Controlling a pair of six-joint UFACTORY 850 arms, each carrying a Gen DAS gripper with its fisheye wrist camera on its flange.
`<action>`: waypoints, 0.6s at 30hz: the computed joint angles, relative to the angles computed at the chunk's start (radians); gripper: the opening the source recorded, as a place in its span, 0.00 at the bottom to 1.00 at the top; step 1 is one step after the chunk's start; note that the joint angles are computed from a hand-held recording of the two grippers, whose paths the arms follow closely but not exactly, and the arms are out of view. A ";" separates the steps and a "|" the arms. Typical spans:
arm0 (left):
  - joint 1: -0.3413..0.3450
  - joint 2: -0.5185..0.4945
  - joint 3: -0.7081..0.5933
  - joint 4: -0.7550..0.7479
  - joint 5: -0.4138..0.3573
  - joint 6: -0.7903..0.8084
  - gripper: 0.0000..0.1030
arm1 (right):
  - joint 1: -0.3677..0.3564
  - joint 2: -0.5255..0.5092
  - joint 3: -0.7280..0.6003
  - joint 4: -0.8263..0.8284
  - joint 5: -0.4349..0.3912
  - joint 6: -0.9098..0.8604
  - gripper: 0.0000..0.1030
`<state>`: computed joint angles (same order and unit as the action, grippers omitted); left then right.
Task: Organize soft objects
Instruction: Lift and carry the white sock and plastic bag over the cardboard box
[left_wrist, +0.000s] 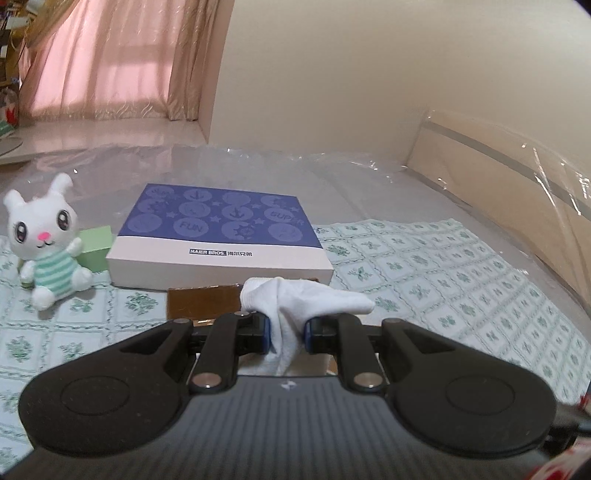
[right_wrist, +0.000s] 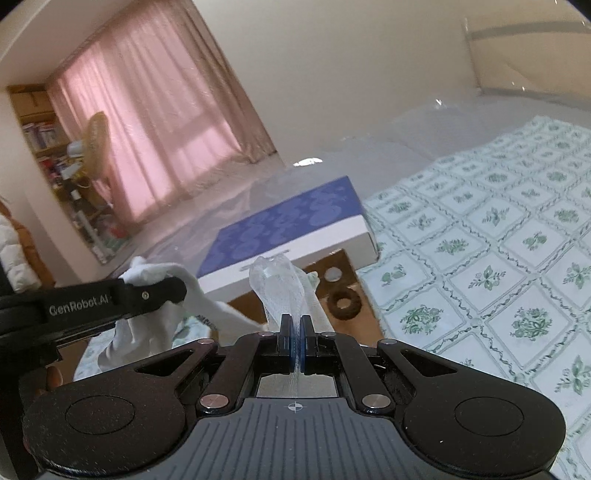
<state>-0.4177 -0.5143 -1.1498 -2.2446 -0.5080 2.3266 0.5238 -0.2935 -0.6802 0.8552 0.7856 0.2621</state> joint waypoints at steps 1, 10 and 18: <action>-0.007 -0.020 -0.020 -0.012 0.010 -0.002 0.15 | -0.016 -0.017 -0.010 -0.017 -0.006 0.014 0.03; -0.032 -0.189 -0.172 -0.079 0.111 -0.043 0.15 | -0.081 -0.144 -0.102 -0.049 -0.065 0.010 0.03; -0.044 -0.290 -0.252 0.064 0.225 -0.166 0.15 | -0.096 -0.215 -0.156 -0.028 -0.118 -0.055 0.03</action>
